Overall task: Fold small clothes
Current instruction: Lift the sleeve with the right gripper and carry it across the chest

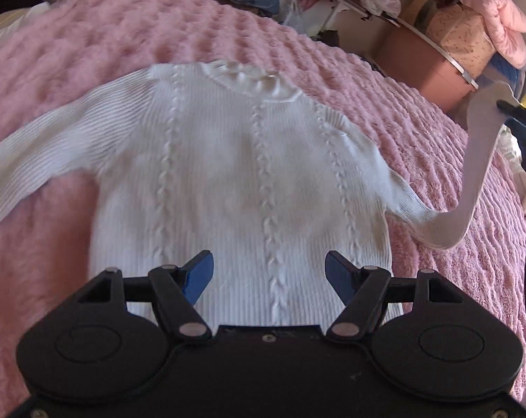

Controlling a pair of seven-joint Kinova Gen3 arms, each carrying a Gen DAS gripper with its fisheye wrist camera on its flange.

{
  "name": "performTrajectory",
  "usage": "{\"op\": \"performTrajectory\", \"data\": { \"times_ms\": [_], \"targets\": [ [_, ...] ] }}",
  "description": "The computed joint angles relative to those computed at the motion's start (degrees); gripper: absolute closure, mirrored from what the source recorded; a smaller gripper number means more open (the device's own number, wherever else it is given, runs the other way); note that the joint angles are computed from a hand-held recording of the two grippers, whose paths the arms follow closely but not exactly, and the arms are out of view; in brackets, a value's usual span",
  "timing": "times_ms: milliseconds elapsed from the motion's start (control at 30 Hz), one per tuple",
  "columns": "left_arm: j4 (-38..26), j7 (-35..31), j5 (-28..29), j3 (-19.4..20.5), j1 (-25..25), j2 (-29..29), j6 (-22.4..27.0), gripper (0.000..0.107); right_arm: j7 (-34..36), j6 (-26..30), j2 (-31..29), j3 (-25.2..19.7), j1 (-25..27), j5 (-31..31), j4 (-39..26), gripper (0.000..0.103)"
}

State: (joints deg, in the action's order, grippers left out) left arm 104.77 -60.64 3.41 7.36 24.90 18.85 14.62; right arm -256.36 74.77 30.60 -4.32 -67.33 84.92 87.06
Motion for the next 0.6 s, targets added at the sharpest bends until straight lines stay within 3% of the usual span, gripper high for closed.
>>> {"op": "performTrajectory", "data": {
  "times_ms": [167,333,400,467,600],
  "targets": [
    [11.42,-6.25,11.65,11.08,-13.27,-4.43,-4.5,0.033,7.41,-11.3,7.73,-4.49,4.98,6.94,-13.01,0.093],
    [19.26,-16.2,23.3,22.07,-26.54,-8.27,-7.73,0.033,16.91,-22.2,15.07,-8.13,7.74,8.64,-24.89,0.093],
    [21.51,-20.57,27.96,27.11,-31.85,-9.57,-9.17,0.033,21.35,-26.74,17.17,-9.02,8.8,6.55,-28.78,0.093],
    [23.42,-24.85,32.62,31.55,-36.97,-11.5,-9.82,0.033,26.01,-31.41,19.57,-6.17,7.81,1.93,-32.68,0.093],
    [27.33,-31.95,41.78,37.15,-46.39,-17.18,-9.64,0.033,35.33,-37.54,23.34,-4.48,7.66,-6.63,-38.85,0.093]
  ]
}}
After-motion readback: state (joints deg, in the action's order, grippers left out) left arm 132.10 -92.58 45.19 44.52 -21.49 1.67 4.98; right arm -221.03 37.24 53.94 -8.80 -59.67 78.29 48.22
